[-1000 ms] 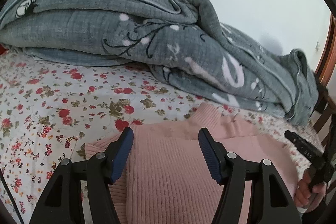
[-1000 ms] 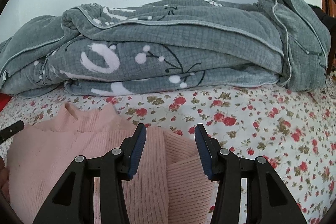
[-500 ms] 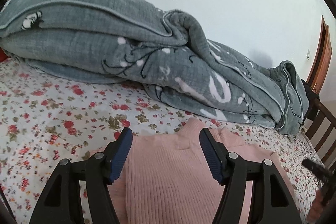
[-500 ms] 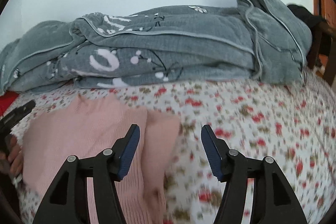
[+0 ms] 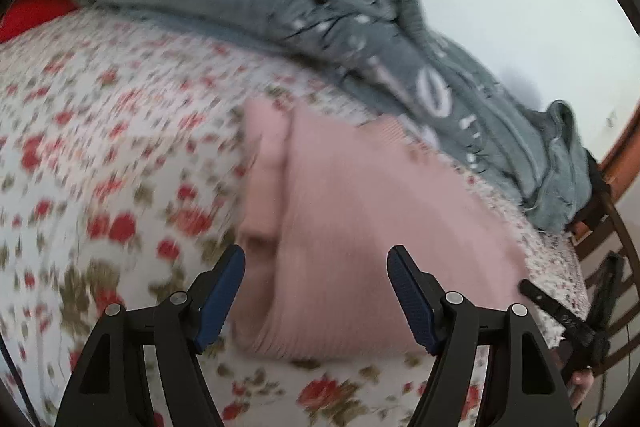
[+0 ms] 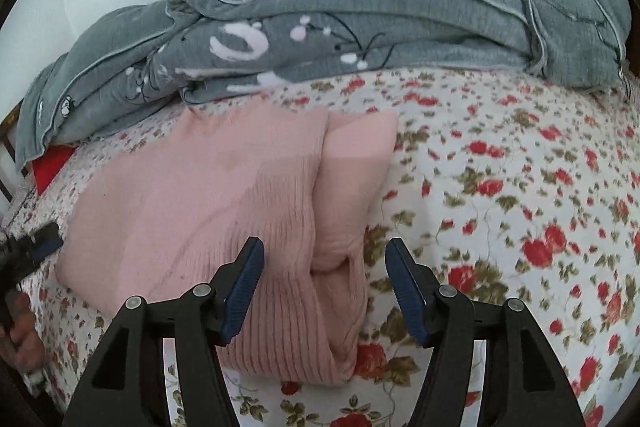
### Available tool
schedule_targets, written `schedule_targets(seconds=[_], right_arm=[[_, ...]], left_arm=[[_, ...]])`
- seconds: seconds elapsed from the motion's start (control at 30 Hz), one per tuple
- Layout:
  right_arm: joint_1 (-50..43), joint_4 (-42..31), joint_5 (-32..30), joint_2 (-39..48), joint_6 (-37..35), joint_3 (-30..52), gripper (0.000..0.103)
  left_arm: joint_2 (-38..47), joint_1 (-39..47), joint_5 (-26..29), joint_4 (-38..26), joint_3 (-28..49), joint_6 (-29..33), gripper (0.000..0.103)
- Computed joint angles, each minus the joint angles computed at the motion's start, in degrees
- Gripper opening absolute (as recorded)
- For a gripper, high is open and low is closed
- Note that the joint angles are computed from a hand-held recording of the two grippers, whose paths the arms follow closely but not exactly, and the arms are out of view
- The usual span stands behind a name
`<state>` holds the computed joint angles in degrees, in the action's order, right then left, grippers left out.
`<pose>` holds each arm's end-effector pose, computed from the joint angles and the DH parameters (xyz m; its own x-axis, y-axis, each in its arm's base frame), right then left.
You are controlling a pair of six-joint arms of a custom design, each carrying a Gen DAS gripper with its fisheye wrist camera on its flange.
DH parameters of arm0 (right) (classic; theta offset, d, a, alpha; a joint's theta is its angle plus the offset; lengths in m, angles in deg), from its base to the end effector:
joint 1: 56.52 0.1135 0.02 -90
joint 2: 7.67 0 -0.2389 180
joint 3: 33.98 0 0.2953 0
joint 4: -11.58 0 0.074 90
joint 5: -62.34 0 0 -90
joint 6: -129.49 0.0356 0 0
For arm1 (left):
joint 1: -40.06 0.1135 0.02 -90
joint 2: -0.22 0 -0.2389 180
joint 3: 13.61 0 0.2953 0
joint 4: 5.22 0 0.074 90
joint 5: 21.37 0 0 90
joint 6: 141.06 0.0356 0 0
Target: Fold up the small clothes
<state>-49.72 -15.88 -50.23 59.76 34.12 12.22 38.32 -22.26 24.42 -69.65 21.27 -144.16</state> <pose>0.2706 0.0460 0.1469 -0.7088 -0.1716 -0.6842 -0.4291 0.8747 0.2253 0.0985 -0.1343 0.1523 -0.4876 -0.6112 -0.6234 -0.4567 0.7871 -0.4146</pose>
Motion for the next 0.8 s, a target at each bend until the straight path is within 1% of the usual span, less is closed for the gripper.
schedule_targets(seconds=[0.07,0.13,0.27,0.33,0.47,0.57,0.67,0.73,0.8], right_arm=[[-0.8,-1.2,-1.3,1.5,0.0,0.6,0.062],[-1.0,-1.0,-1.4,2.1,0.0,0.4,0.062],[0.9,-0.2,0.7,1.3,-1.4,-0.8,0.064],[1.3,-0.3,0.9,1.6,-2.0,-0.6,0.064],[-0.6,-1.2,-2.8,3.3,-2.4,0.6,0.065],[-2.1,-1.8,-5.6,4.2,-2.8,1.2,0.065],[-2.2,-1.8,-6.0,4.1,-3.0,1.0,0.065],[-1.7,-1.6,-5.3,3.7,-3.0,0.7,0.065],[-1.2,-1.3,-4.7,3.2,-2.9,0.3,0.065]], left_arm=[[3.9,1.4,1.1,-0.7,1.0,-1.4,0.072],[3.7,2.3,1.7,-0.6,0.8,-1.1,0.072],[3.6,3.9,2.2,0.3,0.2,0.9,0.072],[3.0,4.2,2.3,0.6,-0.2,1.8,0.072],[-1.8,4.6,1.9,1.0,-2.4,3.2,0.072],[-3.1,3.3,0.5,-0.7,-2.8,1.1,0.072],[1.3,0.5,-0.3,-3.9,-0.6,-3.3,0.072],[3.9,-1.7,-0.8,-4.8,0.3,-5.0,0.073],[5.5,-2.2,-0.5,-4.4,0.9,-3.9,0.075]])
